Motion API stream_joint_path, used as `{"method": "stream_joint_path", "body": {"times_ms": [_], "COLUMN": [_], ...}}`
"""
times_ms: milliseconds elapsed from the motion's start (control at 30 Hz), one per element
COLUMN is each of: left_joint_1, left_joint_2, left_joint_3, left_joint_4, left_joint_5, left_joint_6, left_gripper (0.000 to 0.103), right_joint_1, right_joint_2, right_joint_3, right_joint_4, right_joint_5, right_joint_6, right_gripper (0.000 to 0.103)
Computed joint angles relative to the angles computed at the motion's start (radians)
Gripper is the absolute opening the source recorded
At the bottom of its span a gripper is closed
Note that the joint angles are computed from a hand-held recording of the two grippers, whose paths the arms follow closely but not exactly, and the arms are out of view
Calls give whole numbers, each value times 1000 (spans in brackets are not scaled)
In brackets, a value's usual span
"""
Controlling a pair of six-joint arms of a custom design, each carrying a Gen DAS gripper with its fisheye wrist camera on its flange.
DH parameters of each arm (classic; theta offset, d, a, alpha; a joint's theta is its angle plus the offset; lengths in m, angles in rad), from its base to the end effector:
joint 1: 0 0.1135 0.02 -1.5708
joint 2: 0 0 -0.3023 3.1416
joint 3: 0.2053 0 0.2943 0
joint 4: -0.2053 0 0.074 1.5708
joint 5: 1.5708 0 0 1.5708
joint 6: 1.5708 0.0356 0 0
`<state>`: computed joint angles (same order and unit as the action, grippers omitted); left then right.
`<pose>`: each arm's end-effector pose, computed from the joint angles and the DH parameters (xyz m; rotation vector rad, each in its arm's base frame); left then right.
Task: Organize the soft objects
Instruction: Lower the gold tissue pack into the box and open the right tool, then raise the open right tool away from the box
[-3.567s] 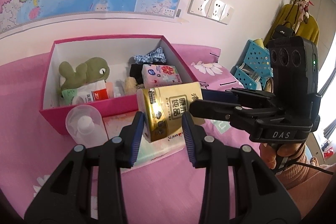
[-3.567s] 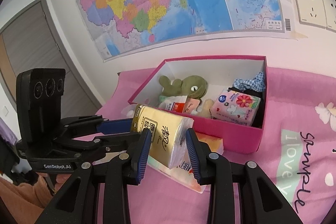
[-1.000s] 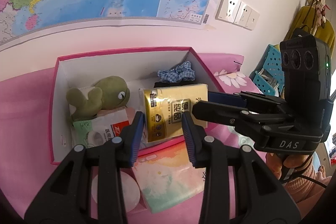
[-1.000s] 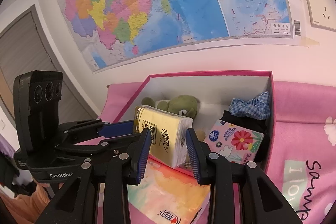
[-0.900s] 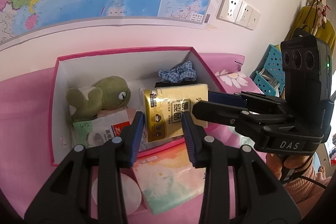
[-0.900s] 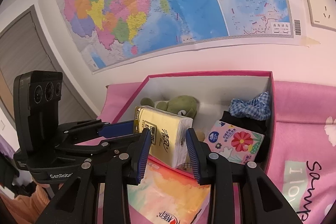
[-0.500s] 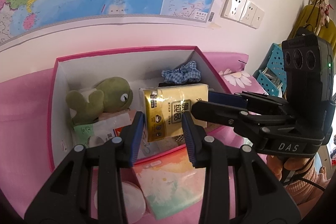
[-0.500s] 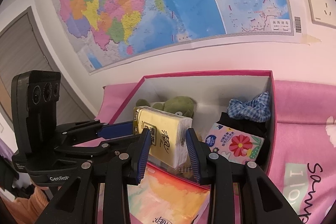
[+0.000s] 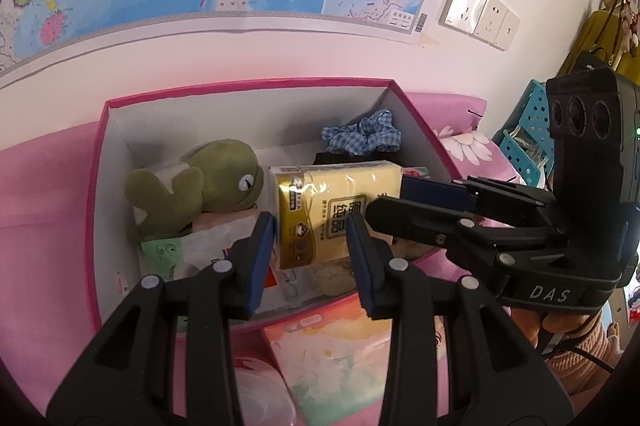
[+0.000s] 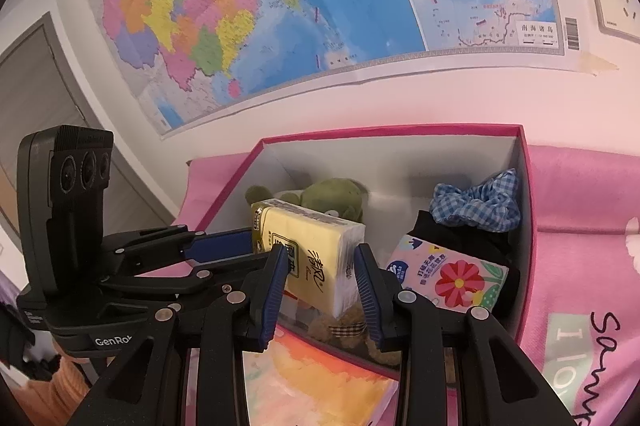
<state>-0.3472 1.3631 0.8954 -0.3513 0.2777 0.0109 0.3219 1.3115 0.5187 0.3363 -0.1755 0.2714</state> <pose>0.2936 -0.1166 0.2539 0.5580 2.3394 -0.4895 0.2687 0.0962 0.1945 -0.1649 2.0575 0.5487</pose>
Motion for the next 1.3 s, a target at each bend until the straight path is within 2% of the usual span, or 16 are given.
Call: {"method": "stream_joint_path", "body": {"times_ms": [600,700,800,900,967,1100,1167,1233,1300], "left_joint_1": [6,9,14,21,26,43,53,54,61], "left_joint_2": [51,39,14,-43,-100,-255,-345,-453,-548], "left_joint_3": [38,28,5,-44,-89,-198,-258,-325,-381], "left_joint_4": [-23,-9,5,32,49,84,94,98,81], "left_joint_5": [-12,-16,-21,-26,-34,-46,-53,-85,-100], "left_joint_6": [-37,-46,-49,-44,-40,-32,-26,-24,-20], "left_gripper": [39,39,45,47,58,74,91,101,103], "right_joint_1": [29,35,46,65,85,152,200,260,330], "right_joint_2": [54,52,37,4,-29,-125,-178,-229,-264], "right_joint_3": [42,40,26,-7,-39,-124,-174,-220,-262], "right_joint_4": [-4,4,8,21,33,58,73,75,74], "right_joint_5": [74,92,117,151,185,279,344,424,517], "right_joint_6": [5,7,-5,-18,-30,-63,-74,-81,-71], "right_gripper": [37,41,43,52,58,72,84,90,103]}}
